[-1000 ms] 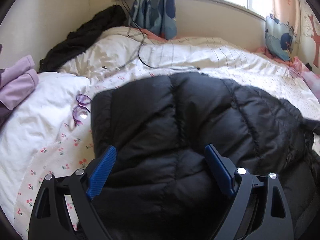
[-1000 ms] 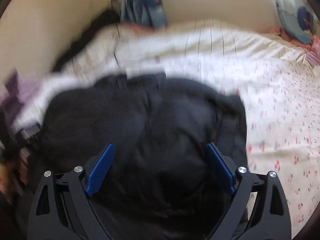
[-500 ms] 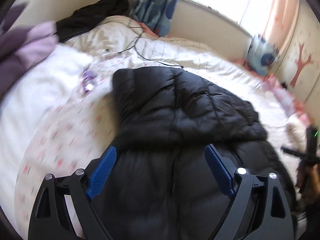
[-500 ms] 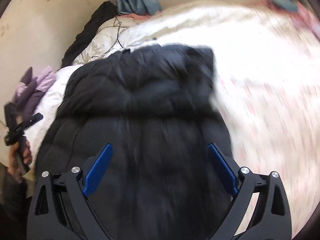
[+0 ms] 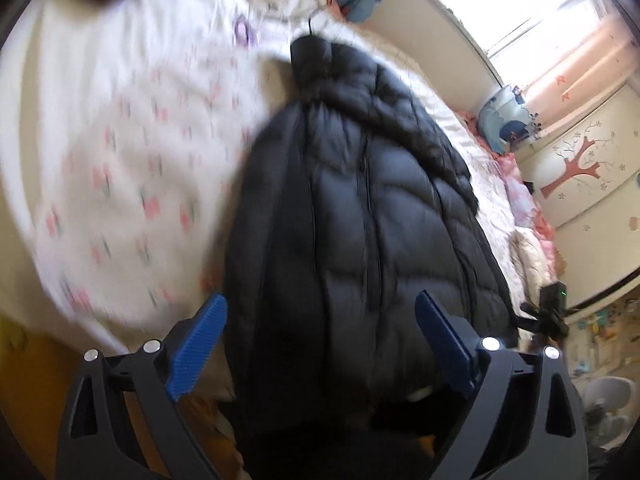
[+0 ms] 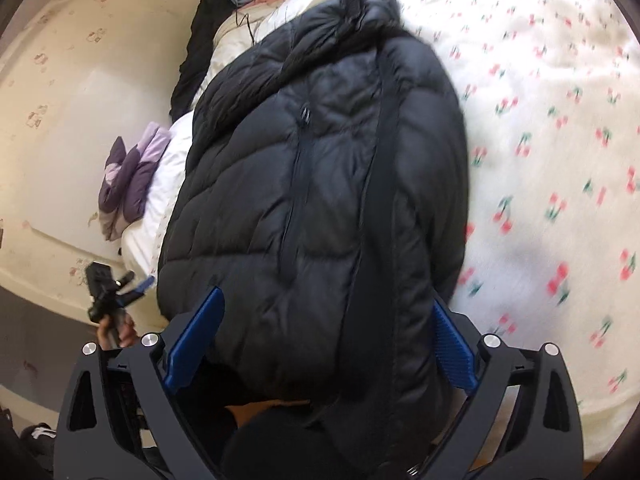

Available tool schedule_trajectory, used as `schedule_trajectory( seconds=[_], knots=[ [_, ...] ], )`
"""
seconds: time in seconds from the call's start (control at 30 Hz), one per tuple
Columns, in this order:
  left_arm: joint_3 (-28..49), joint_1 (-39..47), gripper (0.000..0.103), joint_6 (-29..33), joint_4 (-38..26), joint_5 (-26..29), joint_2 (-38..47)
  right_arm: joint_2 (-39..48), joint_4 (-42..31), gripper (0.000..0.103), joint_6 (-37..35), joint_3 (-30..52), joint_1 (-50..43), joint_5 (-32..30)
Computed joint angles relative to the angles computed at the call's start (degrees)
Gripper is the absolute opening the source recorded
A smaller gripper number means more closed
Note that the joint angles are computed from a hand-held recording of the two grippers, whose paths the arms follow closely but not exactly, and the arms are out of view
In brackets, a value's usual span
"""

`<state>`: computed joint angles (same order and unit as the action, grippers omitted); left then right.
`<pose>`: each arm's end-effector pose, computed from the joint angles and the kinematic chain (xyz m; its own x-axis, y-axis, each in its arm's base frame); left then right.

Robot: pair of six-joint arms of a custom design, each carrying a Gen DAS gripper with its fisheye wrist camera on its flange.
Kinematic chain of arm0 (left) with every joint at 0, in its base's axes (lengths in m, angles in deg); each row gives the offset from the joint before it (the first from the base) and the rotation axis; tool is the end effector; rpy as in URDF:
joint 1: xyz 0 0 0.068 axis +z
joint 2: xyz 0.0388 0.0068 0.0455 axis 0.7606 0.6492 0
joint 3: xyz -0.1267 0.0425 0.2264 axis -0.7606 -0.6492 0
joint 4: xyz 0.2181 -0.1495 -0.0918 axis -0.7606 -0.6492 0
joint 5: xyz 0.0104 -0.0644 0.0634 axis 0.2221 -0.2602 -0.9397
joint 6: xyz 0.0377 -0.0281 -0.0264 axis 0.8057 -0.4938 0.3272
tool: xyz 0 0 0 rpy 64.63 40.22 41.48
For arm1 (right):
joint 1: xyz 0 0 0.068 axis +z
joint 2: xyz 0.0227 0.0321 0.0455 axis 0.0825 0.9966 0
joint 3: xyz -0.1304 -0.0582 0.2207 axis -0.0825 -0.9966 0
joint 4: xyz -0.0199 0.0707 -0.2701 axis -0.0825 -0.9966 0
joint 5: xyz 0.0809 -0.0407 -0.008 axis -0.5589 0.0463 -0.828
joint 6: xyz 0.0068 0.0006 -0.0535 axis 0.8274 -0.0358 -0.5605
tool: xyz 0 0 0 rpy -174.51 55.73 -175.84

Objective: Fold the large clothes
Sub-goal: 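Grasp the jacket edge with both tools and lift it off the bed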

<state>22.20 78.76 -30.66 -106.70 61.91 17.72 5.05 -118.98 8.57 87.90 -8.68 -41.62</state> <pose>0.2347 0.1027 0.1941 -0.8995 -0.1954 -0.3908 0.0854 0.7986 -0.5957 0.2131 -0.0256 0.1913 -0.9173 0.2652 -0.2971 -0.0009 0.7446 0.6675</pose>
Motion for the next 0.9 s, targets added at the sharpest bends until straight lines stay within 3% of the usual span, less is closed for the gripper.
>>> schedule_trajectory(
  seconds=[0.1, 0.17, 0.4, 0.47, 0.5, 0.53, 0.6, 0.63, 0.83, 0.9],
  knots=[
    [-4.13, 1.36, 0.091, 2.51, -1.10, 2.51, 1.16, -0.72, -0.96, 0.094, -0.49, -0.96, -0.16, -2.67],
    [-6.18, 2.00, 0.091, 2.82, -0.38, 3.12, 1.87, -2.27, -1.96, 0.094, -1.32, -1.62, -0.54, -1.12],
    [-8.91, 2.67, 0.091, 1.01, 1.73, 5.16, 3.82, -4.06, -2.13, 0.093, -3.13, -6.16, -3.01, -2.97],
    [-9.61, 2.11, 0.081, -1.57, 2.94, 4.36, 4.30, -4.50, -1.93, 0.066, -4.04, -6.49, -3.00, -3.67],
    [-9.53, 1.81, 0.054, -2.17, 2.97, 4.38, 4.84, -5.21, -1.75, 0.034, -4.04, -6.75, -2.99, -3.80],
    [-9.28, 1.82, 0.033, -1.84, 1.82, 5.47, 5.67, -5.95, -1.35, 0.022, -3.40, -7.23, -3.29, -3.77],
    [-9.62, 1.79, 0.015, -1.76, 0.09, 6.72, 2.48, -8.09, -0.63, 0.014, -3.43, -8.21, -4.23, -7.14],
    [-9.33, 1.68, 0.011, -1.03, -1.79, 7.54, 0.50, -9.82, -0.30, 0.012, -2.46, -8.12, -3.95, -7.82],
    [0.06, 1.02, 0.008, 3.92, -19.87, 17.34, -8.99, -21.71, 7.90, 0.007, 11.84, -5.74, -5.95, -20.89],
    [4.74, 1.79, 0.008, 9.14, -28.75, 19.74, -10.51, -24.10, 7.92, 0.006, 14.25, -2.91, -8.31, -25.64]
  ],
)
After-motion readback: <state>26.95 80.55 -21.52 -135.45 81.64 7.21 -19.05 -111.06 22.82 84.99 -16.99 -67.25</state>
